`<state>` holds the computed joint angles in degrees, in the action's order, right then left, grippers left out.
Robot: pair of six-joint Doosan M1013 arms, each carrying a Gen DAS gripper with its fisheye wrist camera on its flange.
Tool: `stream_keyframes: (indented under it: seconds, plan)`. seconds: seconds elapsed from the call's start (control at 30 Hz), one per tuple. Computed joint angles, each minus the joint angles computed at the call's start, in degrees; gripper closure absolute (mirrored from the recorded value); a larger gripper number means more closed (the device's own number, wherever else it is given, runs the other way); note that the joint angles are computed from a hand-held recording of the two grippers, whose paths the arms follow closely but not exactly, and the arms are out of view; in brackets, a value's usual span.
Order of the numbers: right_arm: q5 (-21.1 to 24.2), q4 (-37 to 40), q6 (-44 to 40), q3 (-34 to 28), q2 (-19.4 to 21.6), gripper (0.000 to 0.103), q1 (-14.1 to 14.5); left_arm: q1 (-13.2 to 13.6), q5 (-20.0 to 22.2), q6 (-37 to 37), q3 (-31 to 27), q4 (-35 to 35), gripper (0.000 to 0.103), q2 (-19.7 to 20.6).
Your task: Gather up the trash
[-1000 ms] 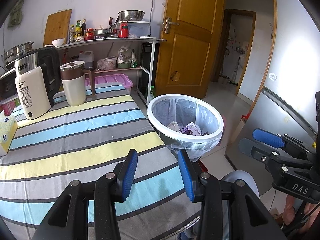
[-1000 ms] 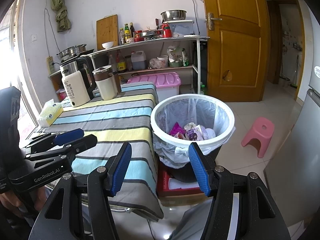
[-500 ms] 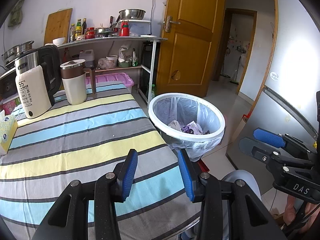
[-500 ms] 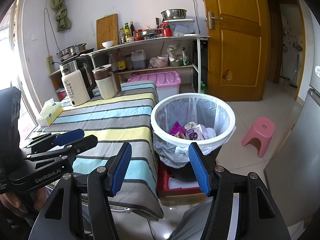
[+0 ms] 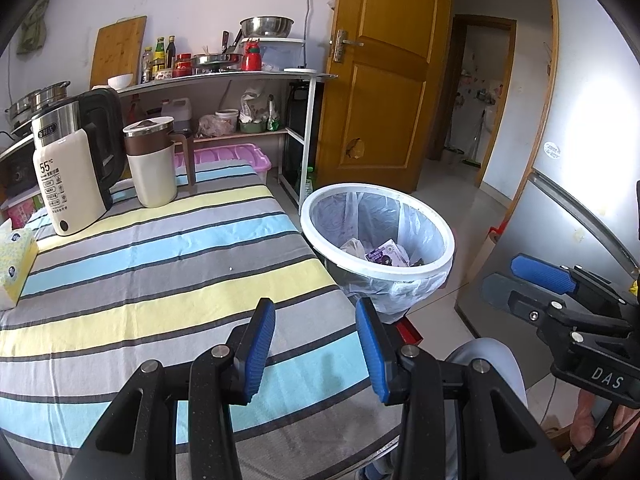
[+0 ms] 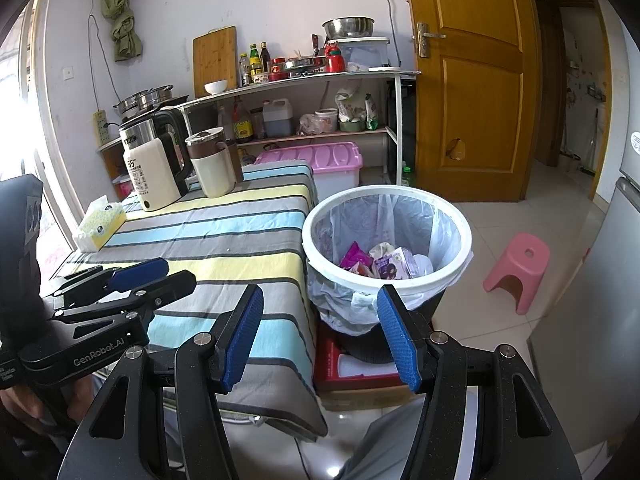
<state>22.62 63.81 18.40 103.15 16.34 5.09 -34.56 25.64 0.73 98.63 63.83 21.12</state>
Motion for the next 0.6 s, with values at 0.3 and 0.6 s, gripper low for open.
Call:
stream_keyframes:
  seconds: [0.3,0.6]
  plan:
    - [0.0,-0.2,0.1,0.0,0.0,0.043,0.0,0.0,0.2,0.0,0.1,-0.1,0.061,0.0]
    - [0.0,-0.3,0.2,0.0,0.1,0.043,0.0,-0.5,2.5,0.1,-0.4,0.3,0.061,0.4]
